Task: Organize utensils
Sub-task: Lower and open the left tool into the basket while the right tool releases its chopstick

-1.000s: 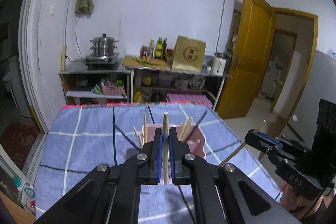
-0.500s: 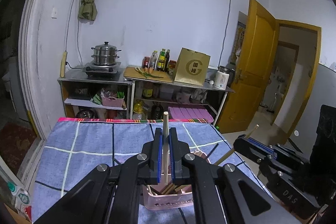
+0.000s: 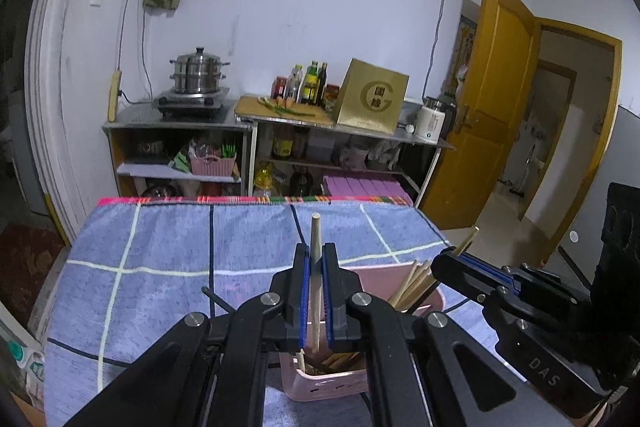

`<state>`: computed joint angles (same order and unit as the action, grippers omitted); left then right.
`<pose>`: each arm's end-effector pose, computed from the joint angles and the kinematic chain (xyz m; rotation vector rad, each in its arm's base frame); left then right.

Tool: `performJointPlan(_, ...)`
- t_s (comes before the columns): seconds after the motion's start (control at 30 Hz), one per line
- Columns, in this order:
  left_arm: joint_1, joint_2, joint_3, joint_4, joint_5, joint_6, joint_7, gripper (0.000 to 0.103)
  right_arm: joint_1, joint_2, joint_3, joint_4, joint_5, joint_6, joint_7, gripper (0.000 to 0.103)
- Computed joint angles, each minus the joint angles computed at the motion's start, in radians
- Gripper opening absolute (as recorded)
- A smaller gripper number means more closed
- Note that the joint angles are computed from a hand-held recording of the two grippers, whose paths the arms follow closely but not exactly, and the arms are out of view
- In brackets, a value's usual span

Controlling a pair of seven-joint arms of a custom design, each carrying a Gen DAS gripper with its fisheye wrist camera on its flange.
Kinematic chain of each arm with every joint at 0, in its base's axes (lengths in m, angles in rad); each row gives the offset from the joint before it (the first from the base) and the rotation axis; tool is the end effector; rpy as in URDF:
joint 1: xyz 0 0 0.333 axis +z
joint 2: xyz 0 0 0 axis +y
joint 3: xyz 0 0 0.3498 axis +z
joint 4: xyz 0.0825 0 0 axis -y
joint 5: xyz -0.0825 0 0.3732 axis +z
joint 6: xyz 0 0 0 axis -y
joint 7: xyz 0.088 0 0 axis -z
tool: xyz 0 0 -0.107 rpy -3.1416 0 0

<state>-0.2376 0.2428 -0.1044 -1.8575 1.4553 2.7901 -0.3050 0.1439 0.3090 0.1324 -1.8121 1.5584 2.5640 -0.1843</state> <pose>0.5927 -0.2534 0.4758 -1.8426 1.3670 -0.9969 0.6446 0.1579 0.4454 -1.8598 0.7799 -0.2990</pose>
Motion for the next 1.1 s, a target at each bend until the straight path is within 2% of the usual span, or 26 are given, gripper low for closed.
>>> performJointPlan(0.23,0.004,0.043,0.015,0.012,-0.021,0.034,0.017,0.006,0.004,0.032,0.004,0.012,-0.046,0.014,0.032,0.004)
performJointPlan(0.47,-0.012,0.050,0.017,0.022,-0.029,0.000,0.047,0.006,0.004,0.051,0.013,0.022,-0.079,0.032,0.046,0.005)
performJointPlan(0.53,-0.015,0.046,0.017,0.020,-0.030,-0.005,0.051,0.010,0.002,0.051,0.014,0.022,-0.092,0.033,0.053,0.005)
performJointPlan(0.63,-0.022,0.034,0.019,0.010,0.000,-0.009,0.015,0.020,-0.002,0.045,0.016,0.014,-0.097,0.037,0.050,0.005)
performJointPlan(0.77,-0.026,0.006,0.009,-0.012,0.047,-0.027,-0.037,0.024,-0.012,0.022,0.016,-0.008,-0.059,0.038,0.014,0.014)
performJointPlan(0.87,-0.027,-0.019,-0.005,-0.035,0.073,-0.045,-0.066,0.024,-0.018,0.001,0.007,-0.028,-0.038,0.022,-0.003,0.014)
performJointPlan(1.1,-0.036,-0.107,-0.052,-0.131,0.145,-0.113,-0.152,0.024,-0.026,-0.093,-0.027,-0.139,0.073,-0.008,-0.137,0.016)
